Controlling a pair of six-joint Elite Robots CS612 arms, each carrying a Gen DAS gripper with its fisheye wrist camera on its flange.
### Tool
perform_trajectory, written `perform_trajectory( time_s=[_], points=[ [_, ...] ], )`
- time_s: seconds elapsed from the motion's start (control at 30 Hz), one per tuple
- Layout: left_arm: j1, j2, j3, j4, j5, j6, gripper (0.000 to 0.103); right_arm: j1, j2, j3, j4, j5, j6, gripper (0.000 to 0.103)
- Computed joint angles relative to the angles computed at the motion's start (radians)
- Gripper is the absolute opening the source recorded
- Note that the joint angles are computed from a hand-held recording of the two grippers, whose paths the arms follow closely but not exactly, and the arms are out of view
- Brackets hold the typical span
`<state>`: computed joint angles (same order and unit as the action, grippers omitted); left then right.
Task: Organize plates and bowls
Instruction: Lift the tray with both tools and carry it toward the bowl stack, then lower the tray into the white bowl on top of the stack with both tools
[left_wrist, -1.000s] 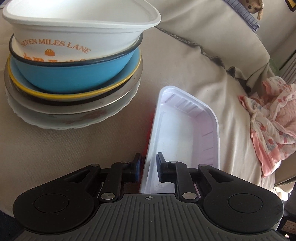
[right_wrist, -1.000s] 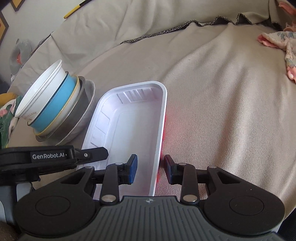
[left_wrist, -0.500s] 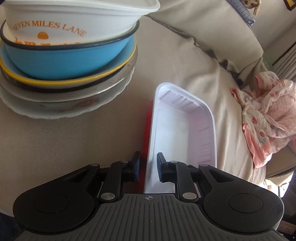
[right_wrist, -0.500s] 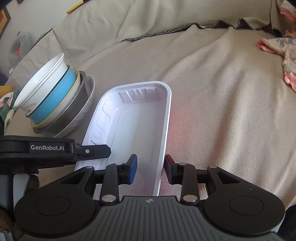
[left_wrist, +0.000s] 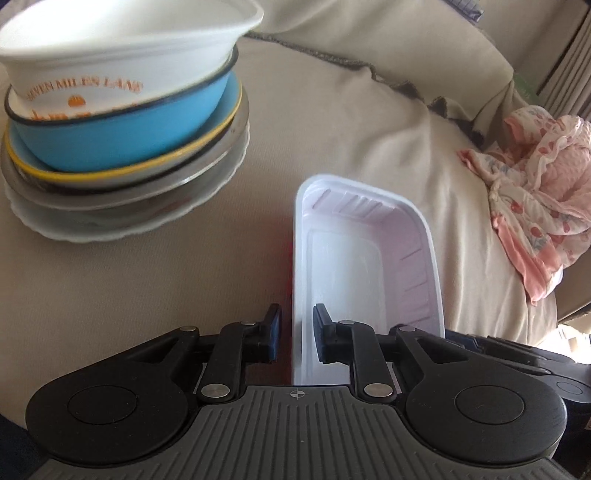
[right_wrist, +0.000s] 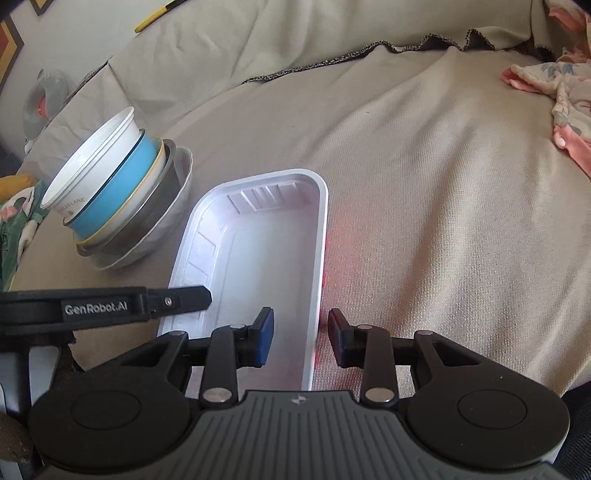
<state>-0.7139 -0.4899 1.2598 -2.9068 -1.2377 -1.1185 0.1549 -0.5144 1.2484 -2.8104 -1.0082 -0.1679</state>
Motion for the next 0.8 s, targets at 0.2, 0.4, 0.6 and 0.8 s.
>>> perform_trajectory(
  time_s=[0.2, 0.4, 0.6, 0.8],
  points=[
    [0.007, 0.011, -0.028, -0.001, -0.011, 0.007, 0.026, 0.01, 0.009, -0.028, 0.019, -0.026, 0.021, 0.033],
    [0.008, -0.046, 0.023, -0.076, -0.033, 0.03, 0.026, 0.001, -0.036, 0.007, -0.1, 0.008, 0.045, 0.033],
    [0.001, -0.177, 0.144, -0.246, 0.106, 0.153, 0.025, 0.001, -0.077, -0.032, -0.251, 0.15, 0.082, 0.033],
    [-0.002, -0.288, 0.273, -0.371, 0.277, 0.171, 0.024, 0.034, -0.098, -0.083, -0.278, 0.265, 0.053, 0.033]
  ],
)
